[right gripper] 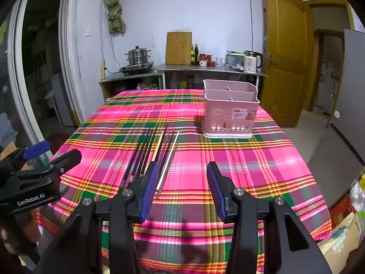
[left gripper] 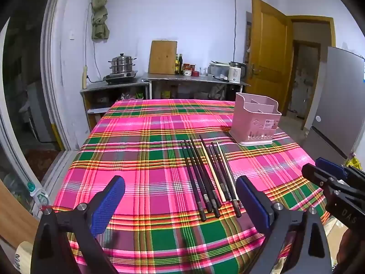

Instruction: Organize utensils

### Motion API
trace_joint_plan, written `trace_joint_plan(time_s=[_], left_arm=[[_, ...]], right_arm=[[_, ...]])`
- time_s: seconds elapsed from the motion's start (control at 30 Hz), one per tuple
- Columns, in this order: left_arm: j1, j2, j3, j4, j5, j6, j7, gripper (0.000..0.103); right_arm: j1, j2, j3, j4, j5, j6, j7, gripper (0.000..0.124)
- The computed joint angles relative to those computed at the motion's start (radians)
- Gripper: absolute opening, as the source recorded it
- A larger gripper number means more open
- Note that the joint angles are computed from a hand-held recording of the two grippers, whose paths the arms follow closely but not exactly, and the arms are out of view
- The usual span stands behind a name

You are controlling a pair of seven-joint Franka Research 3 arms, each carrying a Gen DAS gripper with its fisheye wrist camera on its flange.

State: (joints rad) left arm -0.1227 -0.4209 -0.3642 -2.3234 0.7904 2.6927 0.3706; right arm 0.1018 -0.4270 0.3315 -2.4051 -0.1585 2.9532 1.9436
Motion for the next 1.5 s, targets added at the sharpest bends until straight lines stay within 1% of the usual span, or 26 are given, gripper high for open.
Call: trace_joint_plan(time_s=[0.03,0.1,0.13,0.2,0.33,0.43,0.47,0.53,0.57,0.83,1.5], left_arm=[[0.013,-0.007,-0.006,-0.009,0.024,0.023,-0.023,0.099],[0.013,-0.008,-0.008,-0.011,0.024,0.022,-0.028,0.099],[0.009,-0.014,0.002,-0.019,0.016,0.036,-0.028,0.099],[0.003,-0.024,0.006,-0.028,0.005,0.038,-0.017,0.099],[0.003,-0.022,0.007,-0.026,-0.015,0.032,0.003,0.099],[0.006,-0.022,0.004,-0.025,-0.02,0.032,0.004,0.099],[0.006,-0.022,0.004,-0.026,-0.021,0.032,0.006,0.099],[0.008,-0.025,0.004,-0.03,-0.022,0.037,0.006,0.099],[0.009,-0.025,0.003,-0.029,-0.023,0.036,0.006,0.099],[0.014,-0.016,-0.004,-0.019,-0.023,0.035,0.004,0.099],[0.011,-0.018,0.0,-0.022,-0.027,0.038,0.005,0.099]], right_arm=[[-0.002,0.0,0.002,-0.002,-0.001,0.008,0.005,0.045],[0.005,0.003,-0.002,0.0,0.003,0.002,-0.001,0.045],[0.008,0.003,-0.003,0.001,0.004,-0.001,-0.004,0.045],[0.018,0.004,-0.01,0.001,0.008,-0.005,-0.013,0.045],[0.011,-0.012,-0.008,-0.009,0.006,-0.003,-0.013,0.045],[0.021,-0.021,-0.023,-0.014,0.017,-0.006,-0.03,0.045],[0.002,-0.009,-0.003,-0.011,0.008,0.004,-0.016,0.045],[0.005,-0.011,-0.007,-0.012,0.011,0.002,-0.019,0.045],[-0.007,-0.007,0.009,-0.008,0.004,0.002,-0.005,0.045],[-0.001,-0.006,0.004,-0.007,-0.001,-0.005,0.0,0.045],[0.005,-0.009,0.0,-0.009,-0.001,-0.005,-0.002,0.045]])
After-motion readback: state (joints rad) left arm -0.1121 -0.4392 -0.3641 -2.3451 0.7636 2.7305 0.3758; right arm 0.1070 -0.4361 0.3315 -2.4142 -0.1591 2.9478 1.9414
